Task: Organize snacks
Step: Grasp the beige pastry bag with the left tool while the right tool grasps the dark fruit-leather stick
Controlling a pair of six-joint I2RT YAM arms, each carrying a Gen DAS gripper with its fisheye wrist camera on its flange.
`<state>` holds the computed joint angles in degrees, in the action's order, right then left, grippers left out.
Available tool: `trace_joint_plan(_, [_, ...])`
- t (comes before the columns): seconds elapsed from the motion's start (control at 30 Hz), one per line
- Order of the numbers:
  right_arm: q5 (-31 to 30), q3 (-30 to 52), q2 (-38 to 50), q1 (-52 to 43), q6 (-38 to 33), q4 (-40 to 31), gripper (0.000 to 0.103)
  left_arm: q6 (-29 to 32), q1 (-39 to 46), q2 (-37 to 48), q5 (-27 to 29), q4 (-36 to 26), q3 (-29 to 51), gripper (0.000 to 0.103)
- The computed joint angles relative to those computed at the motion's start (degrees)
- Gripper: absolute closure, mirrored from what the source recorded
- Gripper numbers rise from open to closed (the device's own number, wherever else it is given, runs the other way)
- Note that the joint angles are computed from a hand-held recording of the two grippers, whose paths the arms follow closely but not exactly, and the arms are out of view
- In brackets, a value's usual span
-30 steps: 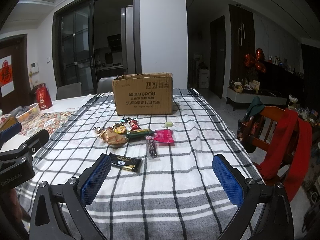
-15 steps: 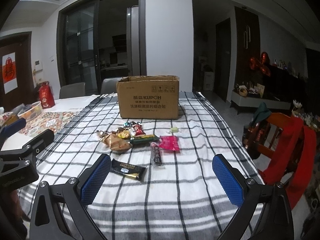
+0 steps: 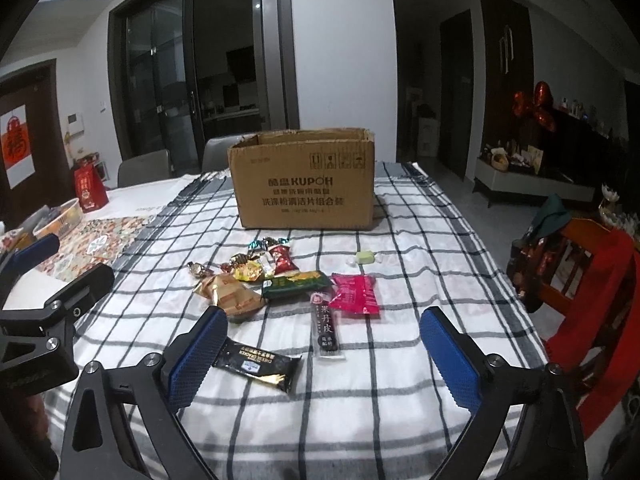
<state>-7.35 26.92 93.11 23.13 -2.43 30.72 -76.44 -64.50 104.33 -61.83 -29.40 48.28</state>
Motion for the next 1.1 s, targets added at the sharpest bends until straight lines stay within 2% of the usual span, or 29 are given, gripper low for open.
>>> trace_joint_plan(0.27, [-1.24,8.49,9.85,-0.11,0.25,-3.17,0.018,18.63,8.29,0.56,7.06,22.22,-5.26,0.005])
trace_joint_plan(0.47, [-1.54,14.58,16.82,0.16,0.21,-6.51,0.031,26.26,13.94,4.55,13.45,32.82,-6.2,0.008])
trace_joint_plan(0.73, [-2.26,20.15,23.65,0.65,-0.29,-8.82,0.047,31.88,19.76,9.81,21.22,40.75,-6.06,0.009])
trace_joint_plan(1.1, [-2.95,25.64,29.48,0.53,-0.9,-10.86,0.057,35.37,25.38,15.41,30.43,46.14,-4.18,0.019])
